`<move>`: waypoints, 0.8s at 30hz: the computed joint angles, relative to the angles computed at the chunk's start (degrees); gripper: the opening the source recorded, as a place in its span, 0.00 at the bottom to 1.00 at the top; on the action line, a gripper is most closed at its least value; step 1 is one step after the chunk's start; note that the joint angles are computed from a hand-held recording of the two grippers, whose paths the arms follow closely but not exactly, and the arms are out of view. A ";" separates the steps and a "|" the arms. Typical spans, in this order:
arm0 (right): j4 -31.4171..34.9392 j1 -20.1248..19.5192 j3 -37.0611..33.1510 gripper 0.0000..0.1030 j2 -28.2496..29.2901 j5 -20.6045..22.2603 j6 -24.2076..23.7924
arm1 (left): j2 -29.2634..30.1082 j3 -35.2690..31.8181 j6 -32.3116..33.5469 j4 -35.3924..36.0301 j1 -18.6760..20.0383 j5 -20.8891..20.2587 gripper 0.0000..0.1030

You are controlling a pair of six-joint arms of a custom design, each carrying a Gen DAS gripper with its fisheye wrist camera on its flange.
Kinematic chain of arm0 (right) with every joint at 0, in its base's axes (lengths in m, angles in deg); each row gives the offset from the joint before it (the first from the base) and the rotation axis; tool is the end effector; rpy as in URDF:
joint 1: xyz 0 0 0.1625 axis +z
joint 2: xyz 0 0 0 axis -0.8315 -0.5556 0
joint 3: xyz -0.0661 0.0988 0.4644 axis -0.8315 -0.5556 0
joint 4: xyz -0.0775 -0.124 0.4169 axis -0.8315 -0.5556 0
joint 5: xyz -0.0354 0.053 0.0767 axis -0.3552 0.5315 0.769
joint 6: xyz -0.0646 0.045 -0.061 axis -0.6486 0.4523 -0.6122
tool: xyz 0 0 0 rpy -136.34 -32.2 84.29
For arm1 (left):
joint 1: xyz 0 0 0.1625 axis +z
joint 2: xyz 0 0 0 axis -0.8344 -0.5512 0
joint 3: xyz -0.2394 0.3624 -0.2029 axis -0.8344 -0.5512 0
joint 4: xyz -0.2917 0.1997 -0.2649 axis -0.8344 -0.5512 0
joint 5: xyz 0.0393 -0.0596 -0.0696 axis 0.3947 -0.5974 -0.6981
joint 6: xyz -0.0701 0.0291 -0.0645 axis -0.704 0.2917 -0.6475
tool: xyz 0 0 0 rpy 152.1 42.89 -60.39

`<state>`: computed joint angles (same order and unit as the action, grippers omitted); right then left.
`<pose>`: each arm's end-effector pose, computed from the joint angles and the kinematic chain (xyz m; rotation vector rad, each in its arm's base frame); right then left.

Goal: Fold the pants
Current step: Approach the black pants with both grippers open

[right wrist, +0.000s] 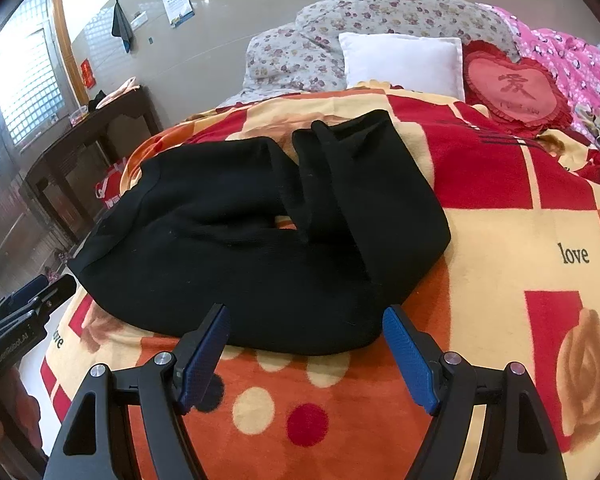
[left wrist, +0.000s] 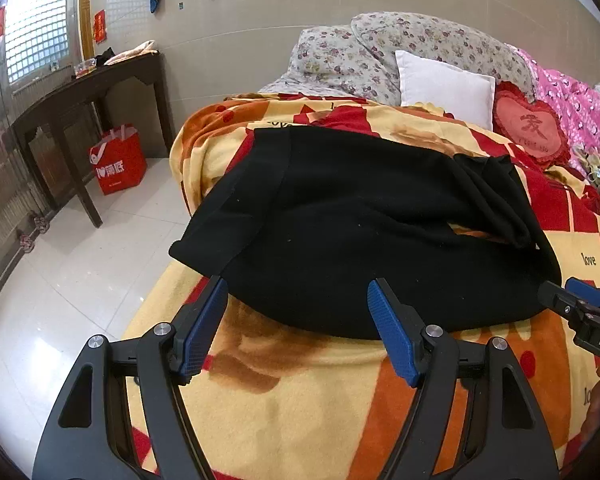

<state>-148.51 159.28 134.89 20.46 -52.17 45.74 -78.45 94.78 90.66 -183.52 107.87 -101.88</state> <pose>0.2158 -0.5970 0.2118 0.1805 -2.3930 0.9672 -0.2350 -0.6341 0.2019 0.5204 2.2093 -0.9392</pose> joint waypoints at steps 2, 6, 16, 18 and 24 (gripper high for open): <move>0.05 -0.06 -0.04 0.75 0.08 0.00 0.43 | 0.11 -0.15 -0.03 0.22 0.22 -0.40 0.71; 0.57 -0.24 -0.23 0.75 0.15 0.18 0.99 | 0.27 -0.35 -0.60 0.66 0.43 -0.74 0.71; 1.64 -0.99 -0.67 0.75 0.25 0.39 0.96 | 0.65 -0.98 -1.78 2.17 1.15 -1.00 0.71; 1.88 -1.03 -0.67 0.75 0.23 0.38 1.04 | 0.74 -1.04 -1.77 2.12 1.19 -0.99 0.71; 2.30 -1.23 -0.83 0.75 0.21 0.53 1.17 | 1.11 -1.52 -2.06 2.69 1.42 -1.04 0.71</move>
<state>-146.22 158.05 134.06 20.66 -51.64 46.91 -77.34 93.26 88.60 -180.82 109.29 -102.92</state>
